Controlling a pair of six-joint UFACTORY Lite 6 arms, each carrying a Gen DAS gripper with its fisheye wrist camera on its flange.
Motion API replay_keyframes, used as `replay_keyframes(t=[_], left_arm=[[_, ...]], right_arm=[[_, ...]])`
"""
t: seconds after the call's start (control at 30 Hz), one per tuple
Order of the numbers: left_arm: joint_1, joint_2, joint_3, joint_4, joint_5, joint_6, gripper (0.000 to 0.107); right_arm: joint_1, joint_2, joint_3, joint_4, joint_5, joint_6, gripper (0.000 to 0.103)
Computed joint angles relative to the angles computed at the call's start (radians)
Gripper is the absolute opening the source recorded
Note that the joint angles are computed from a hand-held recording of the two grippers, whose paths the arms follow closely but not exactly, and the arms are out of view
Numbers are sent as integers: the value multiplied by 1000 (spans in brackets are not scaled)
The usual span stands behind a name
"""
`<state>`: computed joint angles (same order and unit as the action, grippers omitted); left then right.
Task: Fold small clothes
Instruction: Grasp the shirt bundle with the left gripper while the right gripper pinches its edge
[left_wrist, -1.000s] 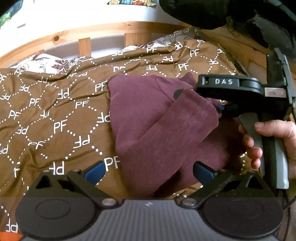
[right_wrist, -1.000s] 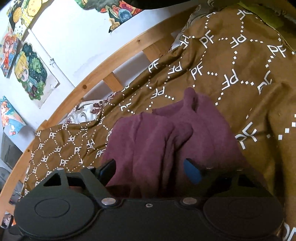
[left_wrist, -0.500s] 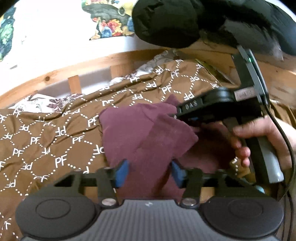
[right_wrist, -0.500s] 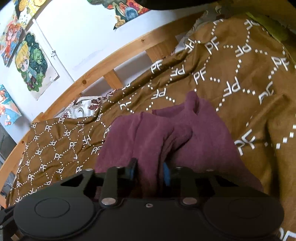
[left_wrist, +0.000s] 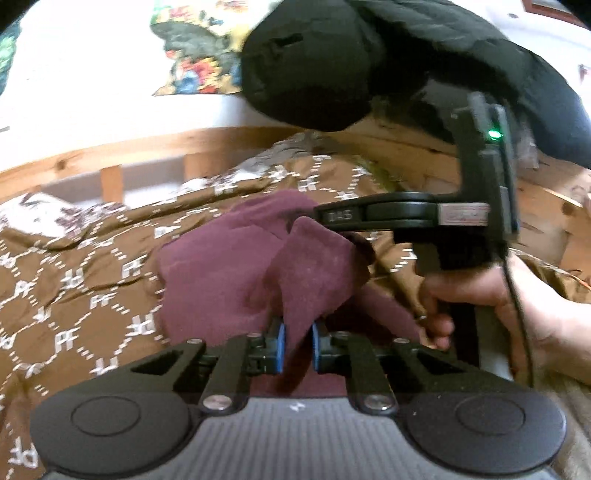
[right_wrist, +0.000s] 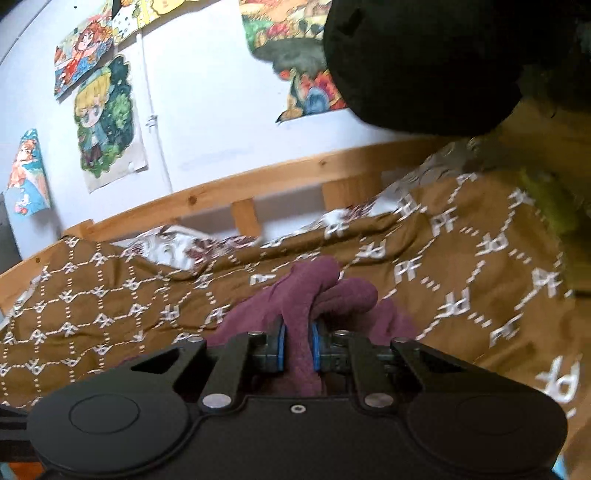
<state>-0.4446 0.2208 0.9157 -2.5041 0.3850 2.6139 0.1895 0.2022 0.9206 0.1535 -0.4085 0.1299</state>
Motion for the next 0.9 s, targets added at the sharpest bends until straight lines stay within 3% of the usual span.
replay_keyframes(t=[0.23,0.37,0.53,0.63,0.77,0.9], left_arm=[[-65,67,18,-42,-6,81,16],[-30,83,20,95,31,-62,24],[45,51,-20,224,131,-225,68],[97,27,-26,296,182,-324,86],[143,-6,-40,226,164,-342,100],[182,20,0,199,92,-400,102]], right_arm=[[-101,-3,0,-15,114,57,14],[-114,29,23,-27,161,82,14],[-108,47,34,53,188,12,15],[-110,54,42,83,212,-10,17],[-108,45,36,227,225,-137,22],[-111,10,4,351,216,-214,40]])
